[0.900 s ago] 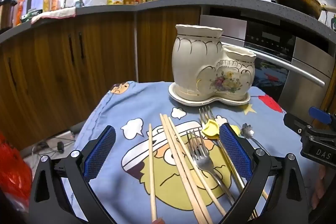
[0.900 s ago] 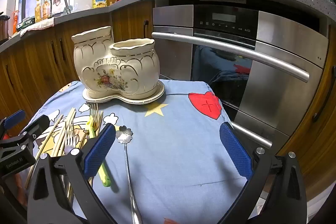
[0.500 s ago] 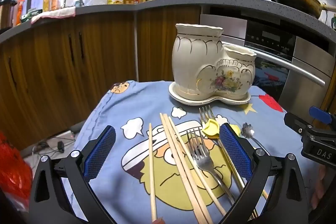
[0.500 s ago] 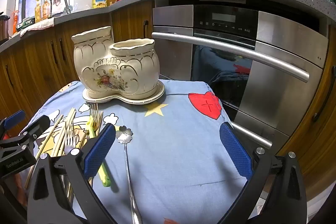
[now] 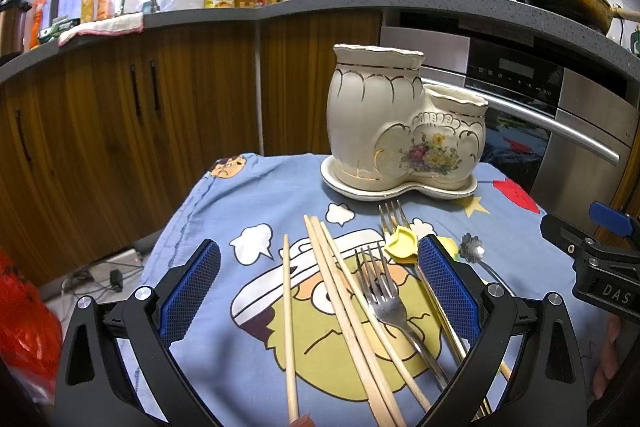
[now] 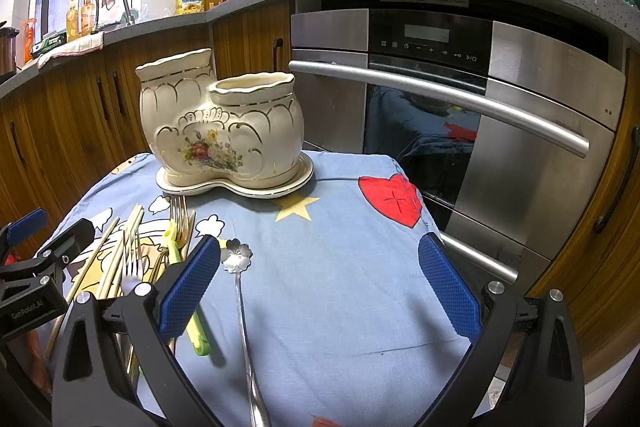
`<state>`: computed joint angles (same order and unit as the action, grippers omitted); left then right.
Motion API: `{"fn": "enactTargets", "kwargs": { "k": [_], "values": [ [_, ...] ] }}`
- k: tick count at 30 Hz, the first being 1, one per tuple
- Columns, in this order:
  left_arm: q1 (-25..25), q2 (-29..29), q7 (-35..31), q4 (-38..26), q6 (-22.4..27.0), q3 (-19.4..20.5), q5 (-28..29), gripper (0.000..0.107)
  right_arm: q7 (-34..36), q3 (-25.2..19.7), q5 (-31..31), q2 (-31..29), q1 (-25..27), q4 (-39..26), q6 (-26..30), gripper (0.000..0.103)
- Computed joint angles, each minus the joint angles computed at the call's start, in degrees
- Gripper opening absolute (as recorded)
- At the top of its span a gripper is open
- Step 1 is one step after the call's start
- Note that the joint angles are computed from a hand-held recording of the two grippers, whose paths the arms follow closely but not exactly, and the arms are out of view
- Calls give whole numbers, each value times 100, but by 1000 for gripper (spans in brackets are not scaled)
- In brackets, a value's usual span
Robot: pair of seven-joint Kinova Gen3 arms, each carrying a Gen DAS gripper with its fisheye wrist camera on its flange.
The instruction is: Organize utensils
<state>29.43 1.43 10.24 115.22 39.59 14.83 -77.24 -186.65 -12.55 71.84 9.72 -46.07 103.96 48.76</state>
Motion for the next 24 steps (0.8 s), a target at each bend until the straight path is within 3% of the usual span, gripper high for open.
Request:
{"fn": "enactTargets", "kwargs": {
  "k": [24],
  "values": [
    [3, 8, -36, -15, 8, -1, 29, 98, 56, 3, -2, 19, -7, -10, 24, 98]
  ]
}}
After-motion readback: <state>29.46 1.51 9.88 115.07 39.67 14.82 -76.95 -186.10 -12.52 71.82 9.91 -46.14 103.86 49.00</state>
